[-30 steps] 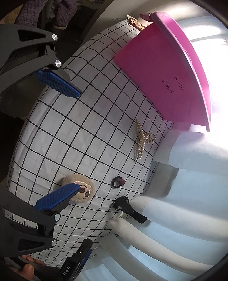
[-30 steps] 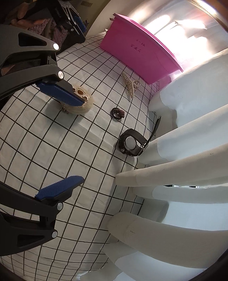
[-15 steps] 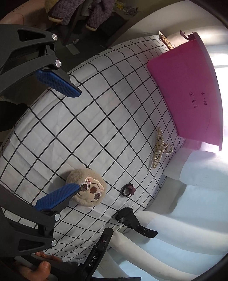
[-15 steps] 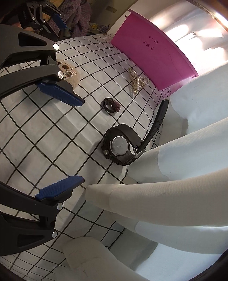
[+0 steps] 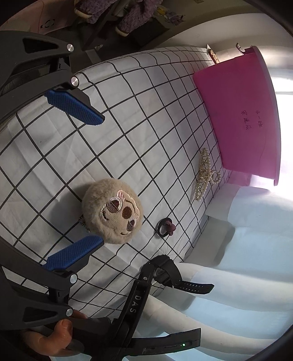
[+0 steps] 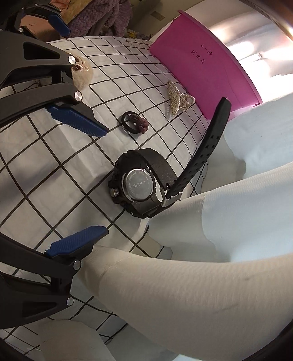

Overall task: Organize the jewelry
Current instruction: 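Grasp the beige plush pouch with the left tool while the right tool grasps the black watch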

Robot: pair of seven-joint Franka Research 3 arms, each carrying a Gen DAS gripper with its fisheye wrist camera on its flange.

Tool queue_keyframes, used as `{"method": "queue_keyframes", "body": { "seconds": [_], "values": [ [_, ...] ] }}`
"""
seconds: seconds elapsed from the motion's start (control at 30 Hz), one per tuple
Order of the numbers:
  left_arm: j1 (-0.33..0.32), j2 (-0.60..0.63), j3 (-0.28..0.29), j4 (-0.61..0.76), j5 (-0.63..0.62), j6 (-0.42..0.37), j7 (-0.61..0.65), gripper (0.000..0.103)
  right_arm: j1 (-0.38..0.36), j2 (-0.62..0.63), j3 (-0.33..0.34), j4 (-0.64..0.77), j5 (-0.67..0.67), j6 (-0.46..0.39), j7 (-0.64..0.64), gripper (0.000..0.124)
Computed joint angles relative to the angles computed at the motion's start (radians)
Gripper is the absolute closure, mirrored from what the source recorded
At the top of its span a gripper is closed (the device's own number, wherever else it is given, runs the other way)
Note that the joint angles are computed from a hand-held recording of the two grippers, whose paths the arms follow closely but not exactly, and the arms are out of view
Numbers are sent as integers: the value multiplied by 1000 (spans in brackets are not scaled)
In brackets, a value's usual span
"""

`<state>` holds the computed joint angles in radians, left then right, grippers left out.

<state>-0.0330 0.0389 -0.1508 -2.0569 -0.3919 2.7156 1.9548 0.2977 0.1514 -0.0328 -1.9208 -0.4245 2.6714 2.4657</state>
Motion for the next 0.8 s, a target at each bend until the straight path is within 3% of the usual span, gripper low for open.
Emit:
{"method": "queue_keyframes", "body": {
  "seconds": [0.43,0.8],
  "values": [
    [-3,50,-25,30,27,23,-86,6,5,68,-22,78,24,-31,-51,46],
    [-4,98,-38,82,115,4,-174,6,28,165,-50,226,15,-127,-80,46]
  ]
}}
